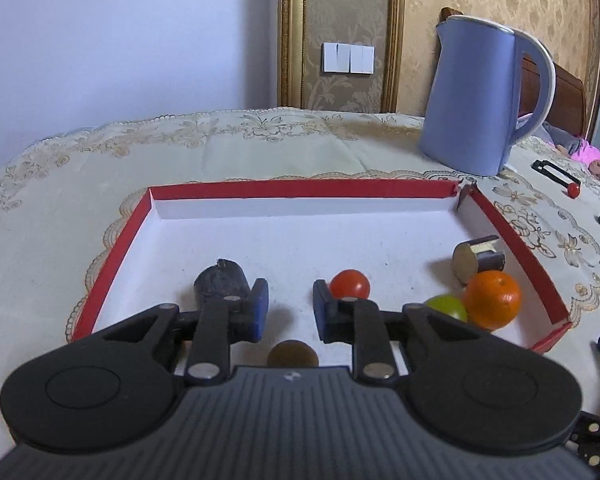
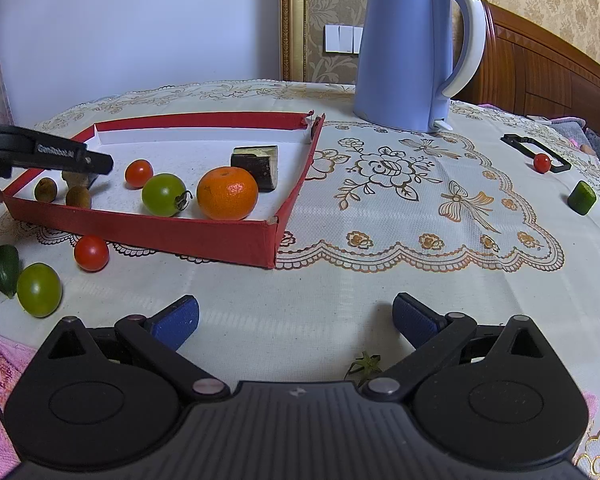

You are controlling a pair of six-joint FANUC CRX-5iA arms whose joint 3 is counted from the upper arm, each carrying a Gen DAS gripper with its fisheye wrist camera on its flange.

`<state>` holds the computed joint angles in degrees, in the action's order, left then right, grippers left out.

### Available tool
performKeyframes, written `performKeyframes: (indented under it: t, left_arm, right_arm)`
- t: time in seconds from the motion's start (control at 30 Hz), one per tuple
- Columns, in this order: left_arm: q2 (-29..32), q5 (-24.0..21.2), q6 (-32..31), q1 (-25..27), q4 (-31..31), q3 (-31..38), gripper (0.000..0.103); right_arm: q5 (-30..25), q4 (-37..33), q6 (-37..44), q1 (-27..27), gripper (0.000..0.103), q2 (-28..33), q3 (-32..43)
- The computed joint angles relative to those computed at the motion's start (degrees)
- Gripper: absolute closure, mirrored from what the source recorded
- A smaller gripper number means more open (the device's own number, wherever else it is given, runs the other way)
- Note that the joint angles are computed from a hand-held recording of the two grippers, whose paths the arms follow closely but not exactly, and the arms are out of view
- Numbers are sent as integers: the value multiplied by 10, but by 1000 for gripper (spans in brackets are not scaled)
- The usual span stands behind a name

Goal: Organize fruits
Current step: 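Move the left gripper to the green cucumber piece and close on it, then lower the cucumber piece into the red box and open the left gripper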

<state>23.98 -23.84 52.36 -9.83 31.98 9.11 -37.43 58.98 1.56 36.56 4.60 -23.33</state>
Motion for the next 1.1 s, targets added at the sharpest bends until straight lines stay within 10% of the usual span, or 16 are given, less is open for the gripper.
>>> performKeyframes:
  t: [0.13,0.3,1.1]
  left_arm:
    - [-57,47,-215,-3,217,-109,81]
    - [-127,23,-324,17,286,-195,80]
    - [-139,-32,-285,35,282,-248,68]
  right_arm:
    - [0,0,0,0,0,0,0]
    - [0,0,0,0,0,0,0]
    - [0,0,-1,0,0,0,0]
